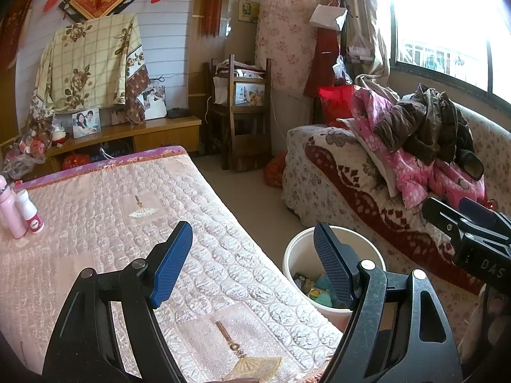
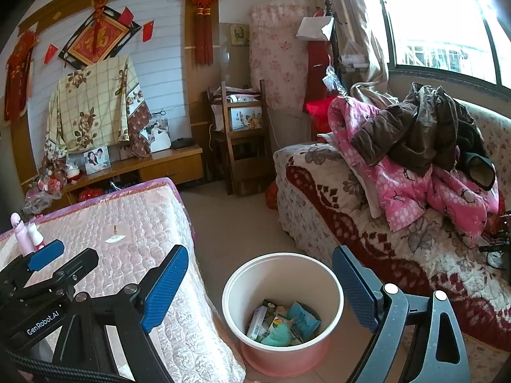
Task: Collect trash
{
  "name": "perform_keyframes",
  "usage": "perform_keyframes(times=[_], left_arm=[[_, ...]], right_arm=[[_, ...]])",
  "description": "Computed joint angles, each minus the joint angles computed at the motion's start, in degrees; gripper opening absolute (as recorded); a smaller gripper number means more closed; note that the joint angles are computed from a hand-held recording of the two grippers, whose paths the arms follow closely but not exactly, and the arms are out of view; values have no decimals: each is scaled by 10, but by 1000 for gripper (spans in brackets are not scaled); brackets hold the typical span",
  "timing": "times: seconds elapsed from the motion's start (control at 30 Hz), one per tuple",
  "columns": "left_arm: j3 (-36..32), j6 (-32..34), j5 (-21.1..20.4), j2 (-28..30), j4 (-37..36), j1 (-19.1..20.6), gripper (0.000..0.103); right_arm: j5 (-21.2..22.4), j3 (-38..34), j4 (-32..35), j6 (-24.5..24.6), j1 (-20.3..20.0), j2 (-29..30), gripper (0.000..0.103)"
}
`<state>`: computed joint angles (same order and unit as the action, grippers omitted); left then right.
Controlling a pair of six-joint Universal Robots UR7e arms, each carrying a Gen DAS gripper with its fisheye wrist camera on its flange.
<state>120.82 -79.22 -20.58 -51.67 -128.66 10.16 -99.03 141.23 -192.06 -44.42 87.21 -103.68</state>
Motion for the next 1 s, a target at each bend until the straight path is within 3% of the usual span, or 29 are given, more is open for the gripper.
perform_keyframes(times=[1.0], left_arm=[[18,10,-6,-4,-20,3,78]], right_arm=[[0,-7,16,-3,-14,2,90]])
